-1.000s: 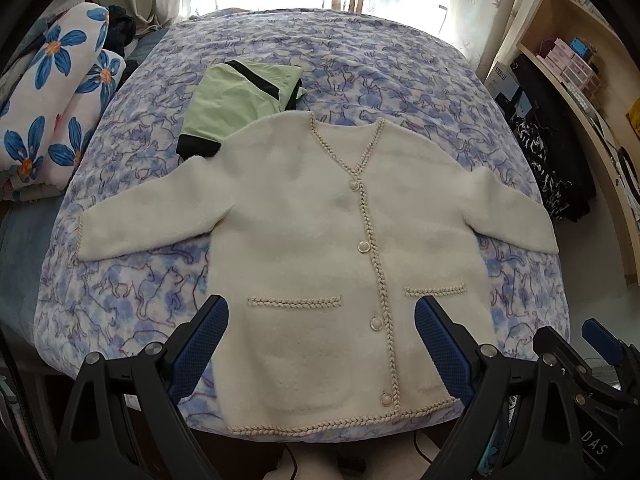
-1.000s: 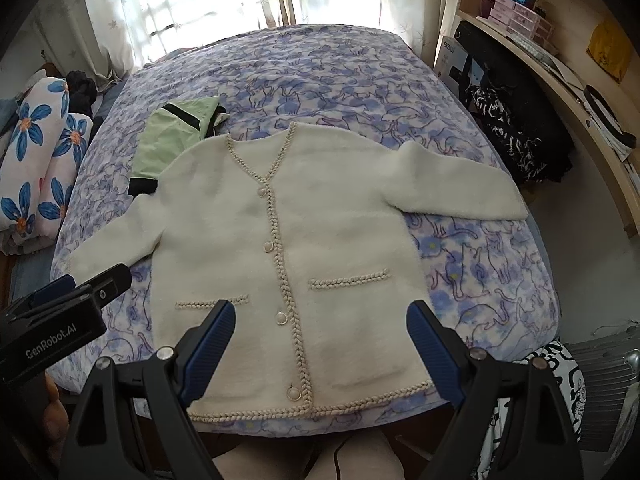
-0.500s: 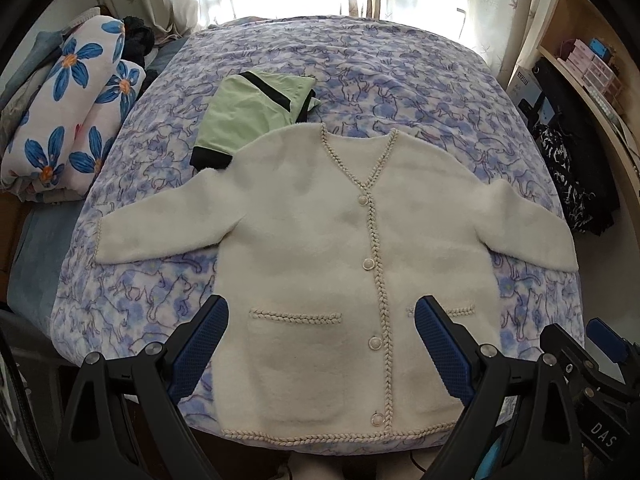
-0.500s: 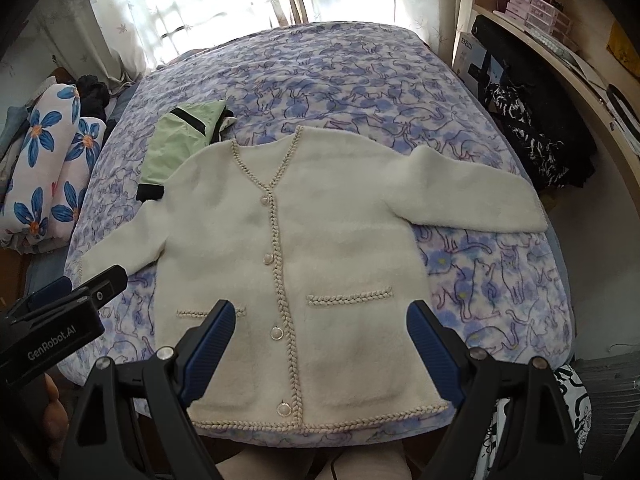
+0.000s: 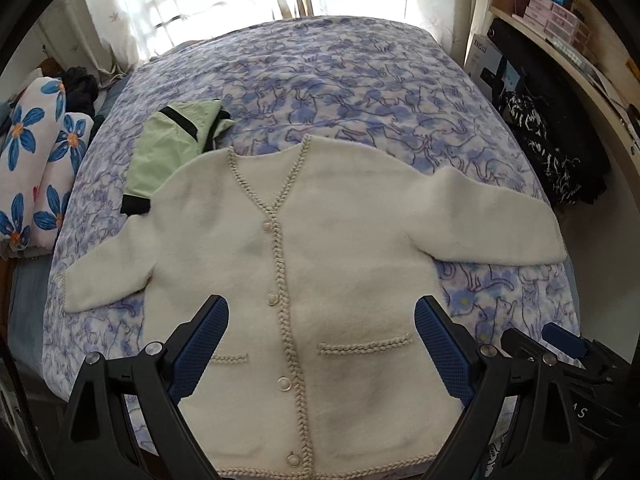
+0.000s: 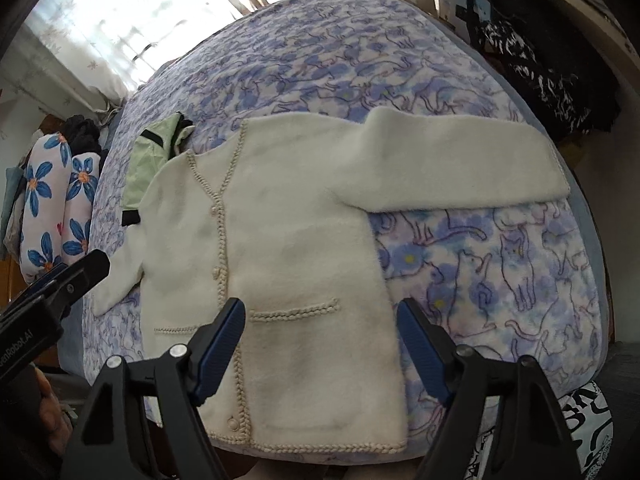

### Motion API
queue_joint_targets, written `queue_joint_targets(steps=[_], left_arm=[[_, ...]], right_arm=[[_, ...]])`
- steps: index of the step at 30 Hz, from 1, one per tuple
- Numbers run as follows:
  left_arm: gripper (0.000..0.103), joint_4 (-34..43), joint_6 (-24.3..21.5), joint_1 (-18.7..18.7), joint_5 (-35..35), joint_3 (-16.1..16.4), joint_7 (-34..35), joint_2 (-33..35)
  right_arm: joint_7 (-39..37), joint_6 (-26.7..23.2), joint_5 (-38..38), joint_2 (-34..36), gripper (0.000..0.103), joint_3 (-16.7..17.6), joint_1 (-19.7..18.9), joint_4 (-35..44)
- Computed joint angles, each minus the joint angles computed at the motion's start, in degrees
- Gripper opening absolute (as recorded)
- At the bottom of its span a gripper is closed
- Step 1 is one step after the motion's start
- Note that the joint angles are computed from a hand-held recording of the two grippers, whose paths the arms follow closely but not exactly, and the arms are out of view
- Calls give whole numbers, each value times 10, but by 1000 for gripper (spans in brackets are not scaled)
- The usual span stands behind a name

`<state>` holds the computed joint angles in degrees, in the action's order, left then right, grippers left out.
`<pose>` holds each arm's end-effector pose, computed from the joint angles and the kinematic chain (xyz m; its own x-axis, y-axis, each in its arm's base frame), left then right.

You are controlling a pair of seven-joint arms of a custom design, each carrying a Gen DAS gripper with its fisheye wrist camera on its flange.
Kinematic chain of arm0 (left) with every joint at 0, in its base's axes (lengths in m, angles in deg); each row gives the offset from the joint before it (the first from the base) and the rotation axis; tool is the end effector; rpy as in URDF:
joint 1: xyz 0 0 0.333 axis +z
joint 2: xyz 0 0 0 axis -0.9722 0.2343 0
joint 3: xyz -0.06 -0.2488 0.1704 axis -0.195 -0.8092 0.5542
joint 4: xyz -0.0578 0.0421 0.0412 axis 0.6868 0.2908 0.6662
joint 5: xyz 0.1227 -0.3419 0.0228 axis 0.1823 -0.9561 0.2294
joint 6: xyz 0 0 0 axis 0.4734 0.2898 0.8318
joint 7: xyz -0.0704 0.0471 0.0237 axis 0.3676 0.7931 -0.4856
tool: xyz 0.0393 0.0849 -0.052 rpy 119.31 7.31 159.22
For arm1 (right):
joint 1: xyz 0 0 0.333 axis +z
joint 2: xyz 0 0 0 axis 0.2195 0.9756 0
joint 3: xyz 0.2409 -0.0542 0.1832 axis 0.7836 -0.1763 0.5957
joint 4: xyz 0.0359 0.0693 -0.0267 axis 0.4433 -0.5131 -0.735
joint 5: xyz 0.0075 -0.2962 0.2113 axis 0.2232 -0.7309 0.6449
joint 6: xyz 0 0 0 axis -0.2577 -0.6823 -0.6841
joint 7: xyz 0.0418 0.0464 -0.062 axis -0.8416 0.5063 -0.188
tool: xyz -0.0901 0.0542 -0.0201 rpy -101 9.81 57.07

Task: Fold large clothes
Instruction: 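Move the right tool to the cuff of the sleeve nearest it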

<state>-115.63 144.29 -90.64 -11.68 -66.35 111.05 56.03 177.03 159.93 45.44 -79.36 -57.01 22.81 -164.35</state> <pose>0.4900 -0.2486 0.6874 -0.3778 -0.9253 -0.0331 -0.8493 0.3606 -0.3856 0.3891 0.1563 0.6445 -0.4943 -0.8287 -0.2626 -0.8010 0.5515 -0.2328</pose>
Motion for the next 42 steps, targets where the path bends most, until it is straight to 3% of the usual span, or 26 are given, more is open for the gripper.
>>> queue_joint_targets(steps=[3,8,17,21,28,30,32,37,42], left_arm=[[93,53,-7,-30,52,-21,-39,67],[93,161,-8,-88,100,-30,-71,183],[93,379,-59,-186,134,5,-89,358],[93,376,-67,-192,128,15,-93,364],[93,345,-79,-180,124,18,-112,353],[93,330,-74,-174,124,18,-120,344],[93,321,-73,-168,123,17,-127,337],[93,290,-64,-147,110,10,-133,315],[93,220,-25,-113,96,5,-135,266]], right_arm=[[-2,21,4,-31,78,-31,-27,-66],[1,63,-6,-68,78,-69,-97,-153],[17,178,-20,-89,78,-109,-216,-278],[13,219,2,-71,78,-119,-239,-302],[2,247,29,-27,57,-126,-253,-306],[5,263,36,-25,47,-127,-253,-310],[-21,297,63,-28,14,-142,-240,-322],[-18,291,14,-34,9,-102,-256,-297],[-40,304,-33,-36,8,-73,-237,-240]])
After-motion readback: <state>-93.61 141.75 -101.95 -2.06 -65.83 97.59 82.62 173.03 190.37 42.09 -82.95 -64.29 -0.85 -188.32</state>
